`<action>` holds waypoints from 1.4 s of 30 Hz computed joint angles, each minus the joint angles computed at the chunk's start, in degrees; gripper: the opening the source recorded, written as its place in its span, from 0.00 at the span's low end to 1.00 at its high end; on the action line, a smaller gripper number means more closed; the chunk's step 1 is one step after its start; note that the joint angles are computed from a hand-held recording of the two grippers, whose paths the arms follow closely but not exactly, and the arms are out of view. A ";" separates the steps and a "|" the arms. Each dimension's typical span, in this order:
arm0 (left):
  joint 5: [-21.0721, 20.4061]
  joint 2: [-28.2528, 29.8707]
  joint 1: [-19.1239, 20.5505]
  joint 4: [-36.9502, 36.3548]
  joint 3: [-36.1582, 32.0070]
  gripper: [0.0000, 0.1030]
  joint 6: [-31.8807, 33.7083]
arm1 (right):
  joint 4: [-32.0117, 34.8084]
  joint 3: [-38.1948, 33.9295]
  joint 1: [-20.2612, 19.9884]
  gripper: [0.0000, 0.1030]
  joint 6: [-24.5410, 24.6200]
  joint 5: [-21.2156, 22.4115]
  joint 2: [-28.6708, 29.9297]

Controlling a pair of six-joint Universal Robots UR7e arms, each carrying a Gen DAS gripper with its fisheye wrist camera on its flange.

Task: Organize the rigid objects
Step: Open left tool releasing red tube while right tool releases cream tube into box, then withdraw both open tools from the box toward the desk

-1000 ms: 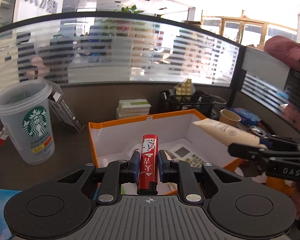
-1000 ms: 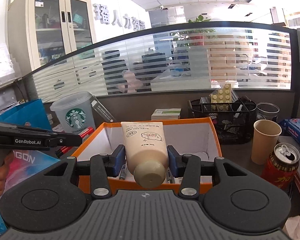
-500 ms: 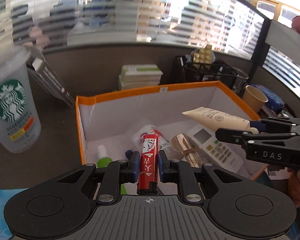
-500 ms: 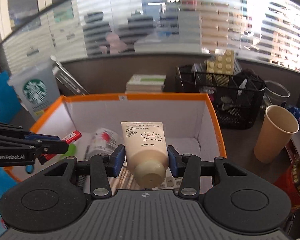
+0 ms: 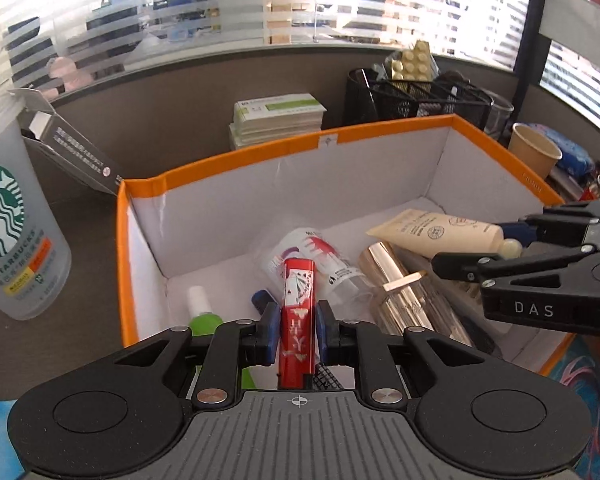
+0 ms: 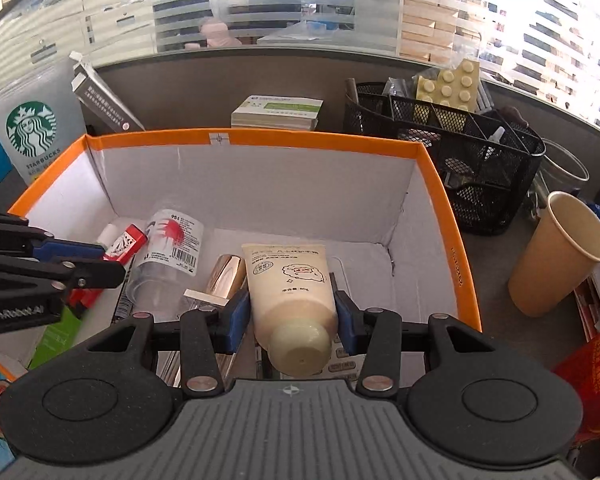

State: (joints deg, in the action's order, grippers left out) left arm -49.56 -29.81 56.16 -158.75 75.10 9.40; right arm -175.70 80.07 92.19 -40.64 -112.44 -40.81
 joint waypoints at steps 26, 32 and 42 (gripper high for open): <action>1.93 -7.36 -5.45 -22.31 12.98 0.96 10.14 | -13.19 10.73 3.29 0.86 -8.33 1.49 -5.91; 3.96 -13.13 -7.43 -40.25 24.68 1.00 17.55 | -23.89 24.69 2.34 1.00 -8.47 13.66 -13.31; 7.73 -15.30 -4.13 -43.67 35.96 1.00 11.62 | -22.60 32.50 -0.31 1.00 -2.73 14.88 -13.46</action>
